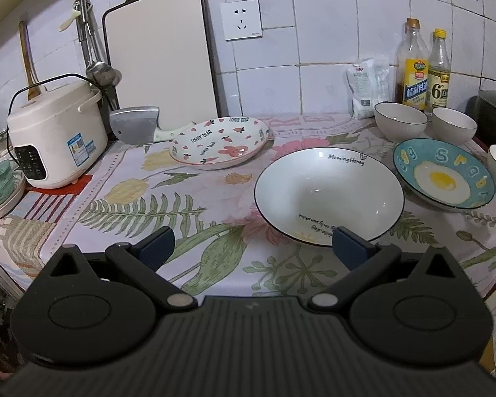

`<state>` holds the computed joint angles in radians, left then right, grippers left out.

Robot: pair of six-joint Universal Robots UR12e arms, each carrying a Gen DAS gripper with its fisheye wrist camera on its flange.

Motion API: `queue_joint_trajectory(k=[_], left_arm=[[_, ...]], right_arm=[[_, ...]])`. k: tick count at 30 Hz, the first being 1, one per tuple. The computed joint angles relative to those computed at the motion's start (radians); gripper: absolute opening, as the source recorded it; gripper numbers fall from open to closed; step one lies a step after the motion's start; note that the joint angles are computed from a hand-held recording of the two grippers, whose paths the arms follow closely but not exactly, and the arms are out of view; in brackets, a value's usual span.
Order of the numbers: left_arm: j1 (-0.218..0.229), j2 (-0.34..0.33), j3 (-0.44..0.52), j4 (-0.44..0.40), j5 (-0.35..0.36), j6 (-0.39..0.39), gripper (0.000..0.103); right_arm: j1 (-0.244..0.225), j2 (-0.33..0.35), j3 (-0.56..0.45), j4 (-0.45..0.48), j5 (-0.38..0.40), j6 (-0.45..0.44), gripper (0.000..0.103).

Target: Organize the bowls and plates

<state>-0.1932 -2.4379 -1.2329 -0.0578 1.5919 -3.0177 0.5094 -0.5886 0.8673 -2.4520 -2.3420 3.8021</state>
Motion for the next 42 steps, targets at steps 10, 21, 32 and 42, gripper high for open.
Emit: queue_joint_trajectory(k=[10,21,32,42], left_arm=[[0.002,0.0,0.0,0.006,0.01,-0.007,0.103],[0.012,-0.003,0.003,-0.013,0.02,-0.032,0.103],[0.021,0.004,-0.009,0.011,-0.003,-0.06,0.103],[0.02,0.006,-0.011,0.014,0.0,-0.052,0.103]], right_arm=[[-0.002,-0.002,0.012,-0.029,0.006,-0.012,0.103],[0.005,0.012,0.009,-0.129,0.007,-0.099,0.103],[0.004,0.023,-0.003,-0.157,0.002,-0.127,0.103],[0.004,0.027,-0.006,-0.174,-0.01,-0.147,0.103]])
